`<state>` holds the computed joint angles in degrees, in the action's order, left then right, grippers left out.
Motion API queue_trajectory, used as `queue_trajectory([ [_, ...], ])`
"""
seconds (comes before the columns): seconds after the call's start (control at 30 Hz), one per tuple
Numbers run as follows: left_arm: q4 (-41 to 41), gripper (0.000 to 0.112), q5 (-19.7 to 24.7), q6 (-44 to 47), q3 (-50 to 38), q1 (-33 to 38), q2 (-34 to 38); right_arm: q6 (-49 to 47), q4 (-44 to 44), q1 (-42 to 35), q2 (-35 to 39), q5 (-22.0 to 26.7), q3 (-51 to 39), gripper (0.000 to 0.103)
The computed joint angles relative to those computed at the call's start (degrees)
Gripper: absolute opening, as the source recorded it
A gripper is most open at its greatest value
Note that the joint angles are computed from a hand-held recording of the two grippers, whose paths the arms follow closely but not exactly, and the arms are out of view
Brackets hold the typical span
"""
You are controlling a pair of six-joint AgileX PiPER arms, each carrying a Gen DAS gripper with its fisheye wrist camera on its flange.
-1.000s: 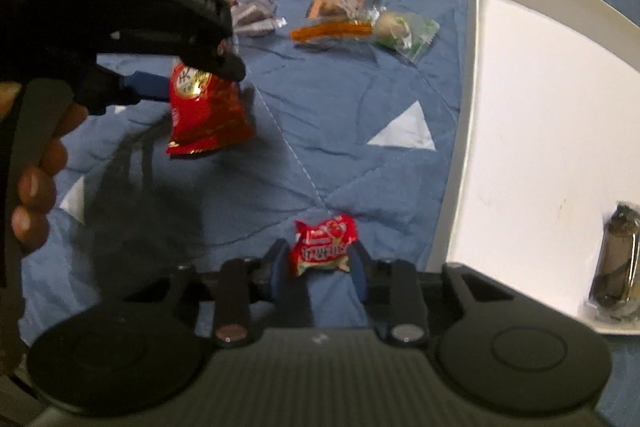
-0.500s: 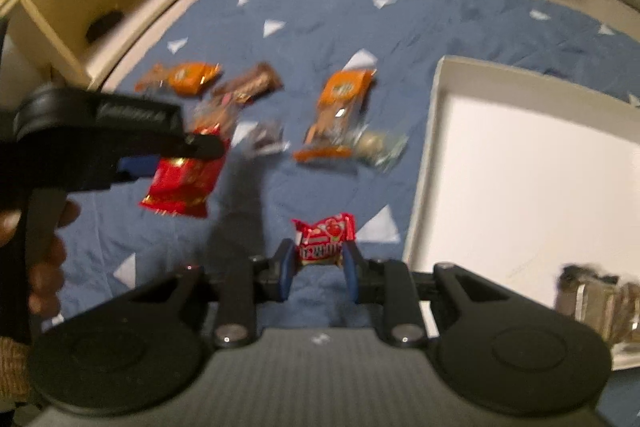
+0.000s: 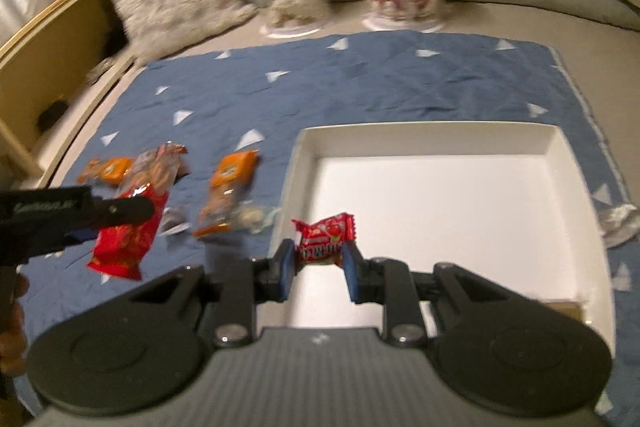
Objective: Organize snacks
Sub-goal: 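Carry the red packet and red candy over the white tray with both tools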
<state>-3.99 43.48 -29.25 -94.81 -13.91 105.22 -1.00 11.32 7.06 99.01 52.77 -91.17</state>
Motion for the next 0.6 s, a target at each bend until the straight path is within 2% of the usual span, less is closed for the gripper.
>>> queue_trajectory([
  [0.37, -5.2, 0.042, 4.0, 0.6, -11.8, -6.0, 10.7, -3.3, -0.1, -9.1, -0.4, 1.5, 1.4, 0.030],
  [0.6, -6.5, 0.042, 8.2, -0.8, -18.9, -9.7, 17.6, -3.0, -1.9, -14.1, 3.1, 2.2, -1.1, 0.030],
])
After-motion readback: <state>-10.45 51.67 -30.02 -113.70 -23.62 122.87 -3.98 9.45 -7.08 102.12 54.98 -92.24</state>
